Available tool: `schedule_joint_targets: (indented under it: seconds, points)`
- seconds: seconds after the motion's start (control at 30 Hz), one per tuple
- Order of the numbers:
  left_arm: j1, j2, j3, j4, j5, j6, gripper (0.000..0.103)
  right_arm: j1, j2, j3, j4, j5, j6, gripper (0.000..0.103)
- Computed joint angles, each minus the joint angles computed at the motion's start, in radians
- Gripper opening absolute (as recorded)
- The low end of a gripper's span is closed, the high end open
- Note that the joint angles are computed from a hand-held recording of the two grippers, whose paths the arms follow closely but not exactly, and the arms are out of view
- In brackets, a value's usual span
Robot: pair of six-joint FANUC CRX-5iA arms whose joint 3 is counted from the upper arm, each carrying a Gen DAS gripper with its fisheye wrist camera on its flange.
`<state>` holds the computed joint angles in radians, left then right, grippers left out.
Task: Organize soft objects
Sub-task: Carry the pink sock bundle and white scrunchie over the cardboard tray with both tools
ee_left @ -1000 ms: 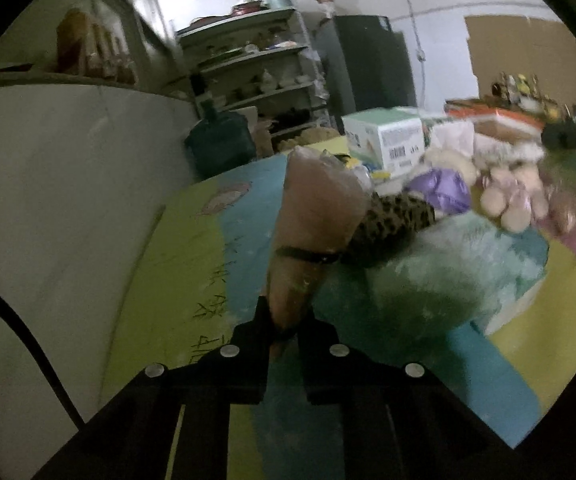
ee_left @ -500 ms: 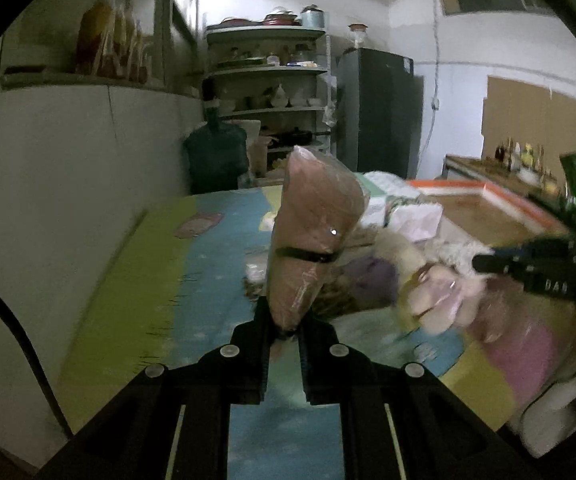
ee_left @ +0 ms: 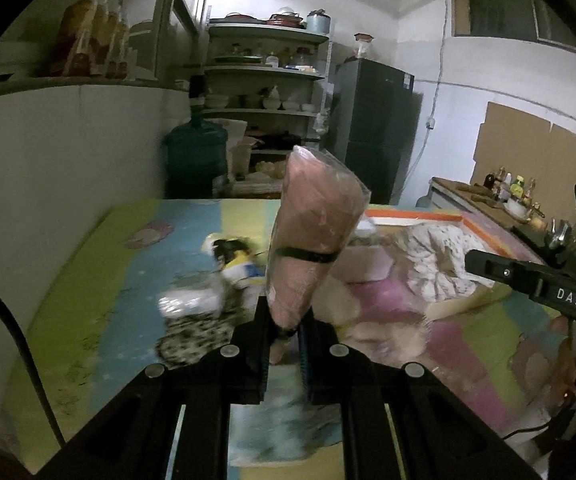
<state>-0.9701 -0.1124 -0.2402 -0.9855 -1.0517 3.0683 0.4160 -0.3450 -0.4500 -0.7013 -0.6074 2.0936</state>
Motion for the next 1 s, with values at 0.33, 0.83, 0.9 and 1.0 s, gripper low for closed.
schedule_joint_targets:
  seconds: [0.33,0.83,0.9,1.0]
  points:
    - [0.021,0.116,0.134,0.022,0.095,-0.062,0.013,-0.165,-0.038,0.035,-0.152,-0.095,0.157,0.008]
    - [0.087,0.362,0.387,0.158,0.199,-0.171,0.013,-0.456,0.04,0.118,-0.266,-0.195,0.302,0.008]
    - [0.085,0.398,0.426,0.168,0.188,-0.176,0.013,-0.486,0.056,0.129,-0.271,-0.208,0.321,0.008]
    - [0.077,0.451,0.489,0.171,0.151,-0.174,0.013,-0.524,0.078,0.146,-0.269,-0.217,0.346,0.008]
